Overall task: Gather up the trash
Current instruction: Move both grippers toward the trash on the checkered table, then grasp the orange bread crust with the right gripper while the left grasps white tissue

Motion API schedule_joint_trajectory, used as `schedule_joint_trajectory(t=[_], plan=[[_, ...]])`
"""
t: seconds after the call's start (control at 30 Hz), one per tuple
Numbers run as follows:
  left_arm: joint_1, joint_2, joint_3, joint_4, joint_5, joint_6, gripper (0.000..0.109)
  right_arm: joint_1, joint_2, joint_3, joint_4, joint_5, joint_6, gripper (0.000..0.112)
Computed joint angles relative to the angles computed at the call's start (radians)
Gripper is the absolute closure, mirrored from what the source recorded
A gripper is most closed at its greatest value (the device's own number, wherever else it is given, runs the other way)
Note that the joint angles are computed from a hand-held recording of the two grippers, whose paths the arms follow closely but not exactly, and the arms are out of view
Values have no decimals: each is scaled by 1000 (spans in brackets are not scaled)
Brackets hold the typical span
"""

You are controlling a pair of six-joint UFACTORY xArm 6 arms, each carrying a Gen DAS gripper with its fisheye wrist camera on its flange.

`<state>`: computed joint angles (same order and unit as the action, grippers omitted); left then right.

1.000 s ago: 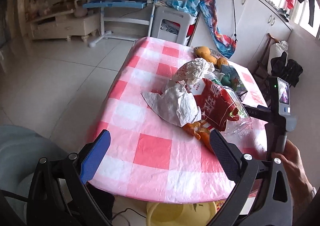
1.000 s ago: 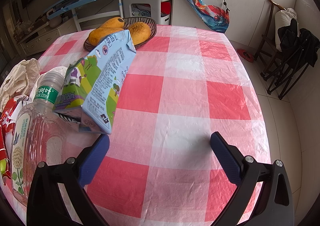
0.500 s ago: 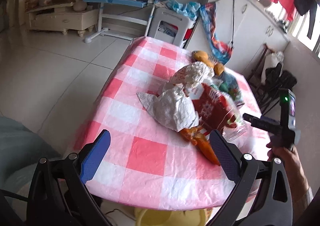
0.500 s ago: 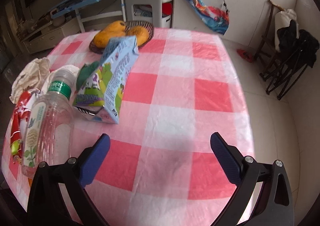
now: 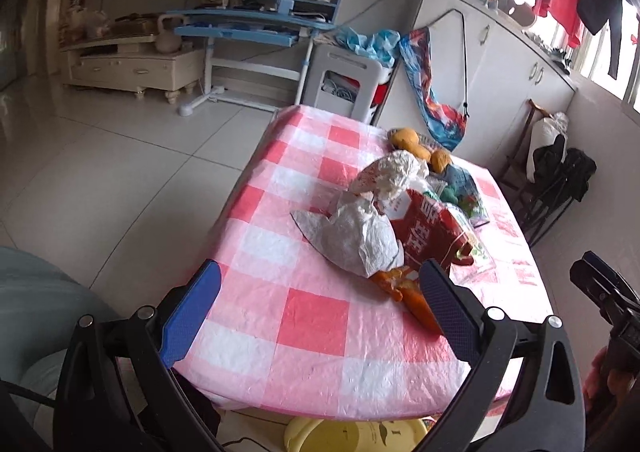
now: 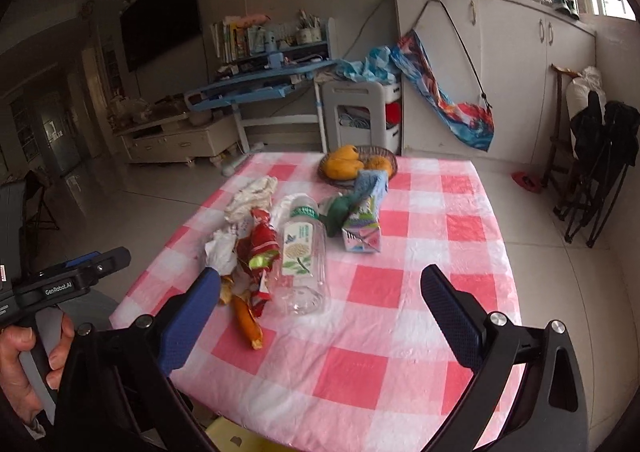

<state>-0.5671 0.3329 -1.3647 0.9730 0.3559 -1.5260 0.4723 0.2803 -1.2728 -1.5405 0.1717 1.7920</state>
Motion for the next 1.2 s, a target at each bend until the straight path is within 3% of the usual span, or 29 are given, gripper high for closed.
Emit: schedule_joint_trajectory(t=[0.1, 0.4, 0.57, 0.7, 0.8, 1.2], plan=[[-19, -4, -13, 69, 42, -15, 13, 11, 19, -45, -182, -20, 172, 16], [-41, 6, -36, 89, 84, 6, 13, 33, 91, -90, -74, -52, 2, 16], [-43, 4, -36, 98, 94, -2, 13, 33, 87, -90, -139, -54, 79, 16], [-39, -2, -30, 111, 93, -26, 13, 36, 73, -96, -292, -51, 238, 16], [-38, -8, -25, 140, 91, -59, 13, 46, 69, -99, -337, -37, 272, 16], [-32, -19, -18, 161, 97, -99, 13, 66, 127, -132, -148, -72, 4, 16]])
